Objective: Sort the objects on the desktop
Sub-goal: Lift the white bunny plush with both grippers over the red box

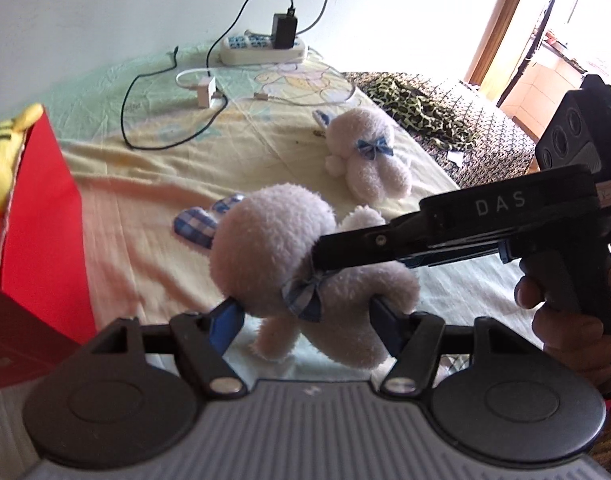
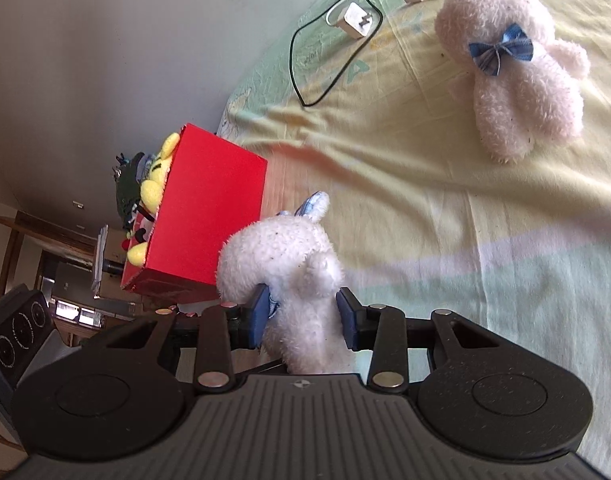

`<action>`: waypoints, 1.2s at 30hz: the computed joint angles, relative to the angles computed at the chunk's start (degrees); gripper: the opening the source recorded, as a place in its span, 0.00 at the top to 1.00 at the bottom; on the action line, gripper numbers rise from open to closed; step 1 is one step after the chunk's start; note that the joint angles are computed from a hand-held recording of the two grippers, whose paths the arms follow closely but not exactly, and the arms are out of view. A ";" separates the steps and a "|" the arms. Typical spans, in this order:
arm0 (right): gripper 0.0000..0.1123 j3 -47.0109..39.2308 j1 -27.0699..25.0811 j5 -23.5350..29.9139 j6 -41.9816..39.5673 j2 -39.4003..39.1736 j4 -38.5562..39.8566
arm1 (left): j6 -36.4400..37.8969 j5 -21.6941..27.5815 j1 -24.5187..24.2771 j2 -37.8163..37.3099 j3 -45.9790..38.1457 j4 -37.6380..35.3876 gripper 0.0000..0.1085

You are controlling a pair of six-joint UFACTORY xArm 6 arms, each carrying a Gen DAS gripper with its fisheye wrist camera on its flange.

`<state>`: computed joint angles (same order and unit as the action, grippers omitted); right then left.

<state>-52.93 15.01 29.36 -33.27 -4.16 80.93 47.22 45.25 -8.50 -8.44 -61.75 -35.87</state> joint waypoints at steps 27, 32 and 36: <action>0.65 -44.96 26.40 -34.10 -8.26 28.00 6.28 | 35.33 15.24 32.51 11.41 -24.14 -23.15 0.38; 0.65 -55.62 26.85 -31.01 8.14 37.94 -10.33 | 34.97 12.65 34.67 17.17 -29.76 -21.25 0.36; 0.65 -62.70 26.79 -28.14 21.11 44.70 -21.80 | 33.23 11.57 35.66 22.00 -34.09 -18.08 0.35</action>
<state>-115.63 41.80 1.22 -12.16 40.54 59.12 80.45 56.81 27.16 13.55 -95.83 -53.94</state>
